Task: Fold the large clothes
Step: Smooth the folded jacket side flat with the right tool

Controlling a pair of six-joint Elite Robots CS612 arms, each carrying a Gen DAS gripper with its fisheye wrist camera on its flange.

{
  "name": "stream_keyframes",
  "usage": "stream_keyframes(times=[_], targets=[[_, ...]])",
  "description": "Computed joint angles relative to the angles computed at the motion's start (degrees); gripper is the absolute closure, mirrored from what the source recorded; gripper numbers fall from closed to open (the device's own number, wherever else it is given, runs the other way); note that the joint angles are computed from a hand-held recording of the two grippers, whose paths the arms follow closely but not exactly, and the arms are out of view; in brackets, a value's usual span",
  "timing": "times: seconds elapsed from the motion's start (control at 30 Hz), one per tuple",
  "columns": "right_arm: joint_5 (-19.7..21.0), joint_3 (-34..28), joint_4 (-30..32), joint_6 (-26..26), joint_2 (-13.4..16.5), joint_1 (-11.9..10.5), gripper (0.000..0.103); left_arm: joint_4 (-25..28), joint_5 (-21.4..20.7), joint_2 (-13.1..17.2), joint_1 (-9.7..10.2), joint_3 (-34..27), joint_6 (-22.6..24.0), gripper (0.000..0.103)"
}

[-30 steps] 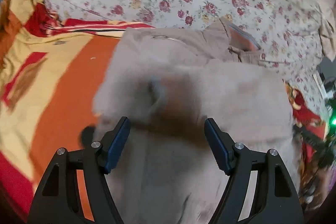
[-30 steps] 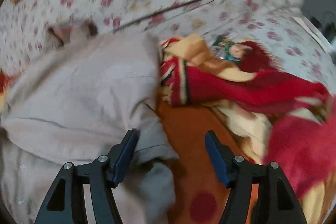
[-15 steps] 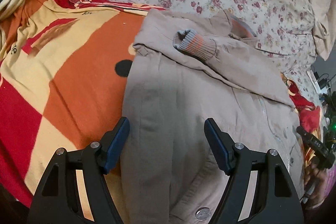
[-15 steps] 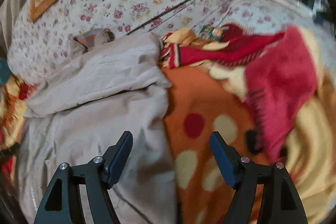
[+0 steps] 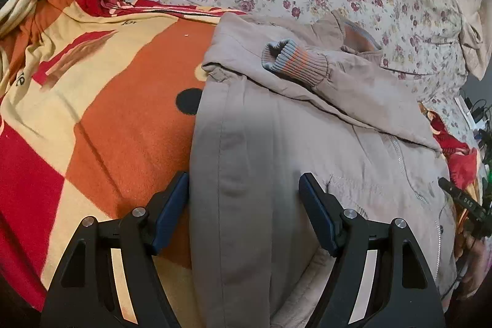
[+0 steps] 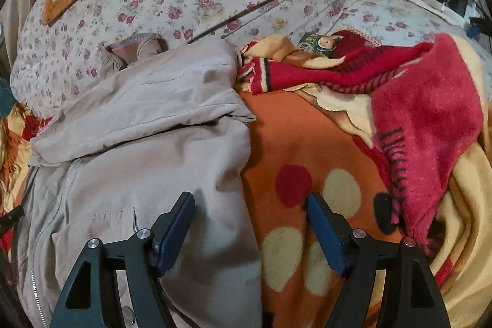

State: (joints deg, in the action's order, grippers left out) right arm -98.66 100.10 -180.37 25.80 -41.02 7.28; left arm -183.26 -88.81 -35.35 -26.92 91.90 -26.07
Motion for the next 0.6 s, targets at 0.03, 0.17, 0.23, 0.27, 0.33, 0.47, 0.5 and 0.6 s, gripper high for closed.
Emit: stream_keyframes(times=[0.03, 0.17, 0.23, 0.27, 0.33, 0.47, 0.5, 0.6], targets=[[-0.35, -0.11, 0.20, -0.11, 0.07, 0.06, 0.049, 0.03, 0.25, 0.02, -0.07, -0.02, 0.35, 0.029], [0.40, 0.39, -2.13, -0.08, -0.06, -0.15, 0.098, 0.31, 1.25, 0.01, -0.36, -0.05, 1.42, 0.029], [-1.39, 0.72, -1.63, 0.25, -0.50, 0.08, 0.101, 0.30, 1.10, 0.02, -0.34, -0.07, 1.19, 0.029], [-2.74, 0.70, -0.50, 0.08, -0.69, 0.26, 0.102, 0.29, 0.88, 0.04, -0.28, -0.11, 0.88, 0.029], [-3.77, 0.88, 1.01, 0.75, -0.97, 0.25, 0.102, 0.32, 0.24, 0.07, -0.08, -0.24, 0.06, 0.029], [3.32, 3.28, -2.49, 2.64, -2.14, -1.41, 0.102, -0.02, -1.24, -0.22, 0.28, 0.09, -1.30, 0.029], [4.42, 3.88, -3.76, 2.56, -2.49, -1.60, 0.097, 0.01, -1.62, -0.44, 0.33, 0.41, -1.53, 0.029], [2.94, 4.86, -3.69, 1.07, -3.57, -0.94, 0.037, -0.45, -2.07, -1.27, 0.21, 1.74, -1.04, 0.029]])
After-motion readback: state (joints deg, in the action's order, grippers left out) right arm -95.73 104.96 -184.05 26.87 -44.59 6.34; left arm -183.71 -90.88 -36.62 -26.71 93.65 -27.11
